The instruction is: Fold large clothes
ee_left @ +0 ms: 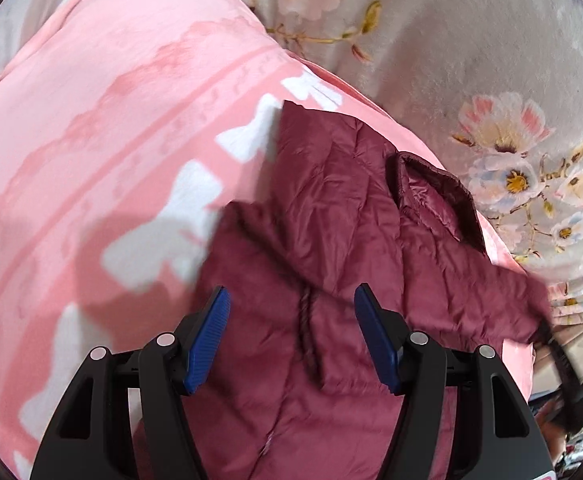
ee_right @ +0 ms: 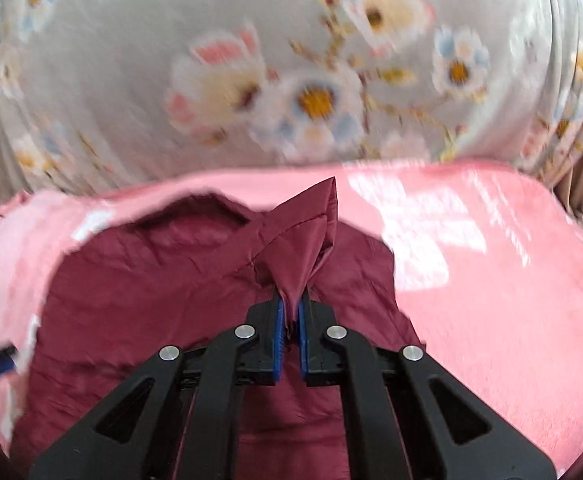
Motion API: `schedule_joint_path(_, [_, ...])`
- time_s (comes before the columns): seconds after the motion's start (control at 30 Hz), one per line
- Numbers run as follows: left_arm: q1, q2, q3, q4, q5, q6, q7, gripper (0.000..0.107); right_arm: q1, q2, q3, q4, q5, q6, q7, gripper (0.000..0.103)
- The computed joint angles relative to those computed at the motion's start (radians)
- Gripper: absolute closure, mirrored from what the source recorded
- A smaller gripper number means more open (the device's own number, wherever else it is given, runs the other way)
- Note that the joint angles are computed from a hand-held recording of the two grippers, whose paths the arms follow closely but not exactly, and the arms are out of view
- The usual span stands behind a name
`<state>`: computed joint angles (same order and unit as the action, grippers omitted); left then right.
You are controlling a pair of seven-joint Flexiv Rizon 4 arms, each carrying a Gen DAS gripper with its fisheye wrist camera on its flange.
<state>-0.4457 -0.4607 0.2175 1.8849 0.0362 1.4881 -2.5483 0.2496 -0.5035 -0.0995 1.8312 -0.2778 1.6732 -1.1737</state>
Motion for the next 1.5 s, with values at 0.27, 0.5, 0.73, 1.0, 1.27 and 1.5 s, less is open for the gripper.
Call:
schedule_joint_path(0.27, [-0.022,-0.115,0.058,-0.219,0.054,-0.338,-0.053,0.078,-0.148,-0.091,0.179,-0.031,0.043,-0.079,-0.043,0.098])
schedule_joint_path(0.5, [-0.083,-0.166,0.092,-0.379,0.287,-0.578,-0.125,0.090,-0.116,-0.111,0.147,-0.010,0.053,-0.082,-0.051,0.097])
schedule_joint_path(0.73, [-0.082,-0.113,0.041,-0.398,0.419,-0.690,-0.142,0.089,-0.097,-0.027,0.112,0.054,0.053,-0.051,-0.050,0.091])
schedule_joint_path(1.0, [-0.047,-0.091,-0.054,-0.539,0.524,-0.733,-0.118,0.084,-0.097,0.031,0.145,0.012,0.033,-0.003,-0.050,0.091])
schedule_joint_path(1.27, [-0.046,-0.281,-0.096,-0.726,0.462,-0.797,-0.045,0.082,-0.108,-0.073,0.237,-0.053,0.035,-0.110,-0.105,0.091])
schedule_joint_path(1.5, [-0.103,-0.329,-0.037,-0.732,0.494,-0.788,-0.095,0.081,-0.076,-0.115,0.204,-0.026,0.044,-0.092,-0.111,0.092])
